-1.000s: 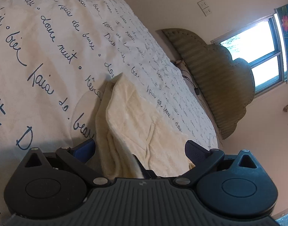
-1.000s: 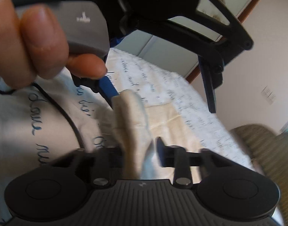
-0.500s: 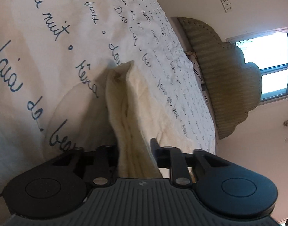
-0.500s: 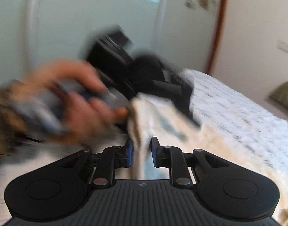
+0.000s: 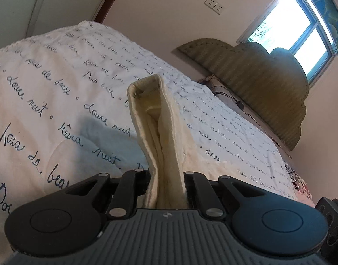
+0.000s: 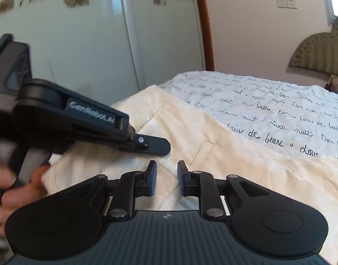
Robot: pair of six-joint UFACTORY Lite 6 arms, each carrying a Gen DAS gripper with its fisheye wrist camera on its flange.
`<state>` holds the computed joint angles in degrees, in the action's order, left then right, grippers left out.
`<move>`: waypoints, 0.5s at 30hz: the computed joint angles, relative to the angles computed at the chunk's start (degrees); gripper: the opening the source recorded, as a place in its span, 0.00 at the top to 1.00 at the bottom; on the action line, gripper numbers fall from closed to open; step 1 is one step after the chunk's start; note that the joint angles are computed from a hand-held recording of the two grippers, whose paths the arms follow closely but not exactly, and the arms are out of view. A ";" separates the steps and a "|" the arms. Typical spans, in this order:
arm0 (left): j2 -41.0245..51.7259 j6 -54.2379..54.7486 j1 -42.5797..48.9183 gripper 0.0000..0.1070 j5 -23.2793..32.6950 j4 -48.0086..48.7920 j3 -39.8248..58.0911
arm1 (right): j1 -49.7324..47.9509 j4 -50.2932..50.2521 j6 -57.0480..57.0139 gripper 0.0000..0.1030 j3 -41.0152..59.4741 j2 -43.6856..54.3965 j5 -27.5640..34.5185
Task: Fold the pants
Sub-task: 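Fold the held pants edge over the pants with the left gripper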
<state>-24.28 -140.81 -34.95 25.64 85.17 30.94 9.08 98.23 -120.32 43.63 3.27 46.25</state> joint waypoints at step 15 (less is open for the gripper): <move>34.17 18.83 -21.91 0.87 17.38 -9.24 43.80 | -31.93 -7.85 6.38 0.81 1.34 1.70 26.36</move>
<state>9.88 -121.98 -56.87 43.01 75.93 74.74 -22.86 90.39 -113.94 44.97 4.97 72.61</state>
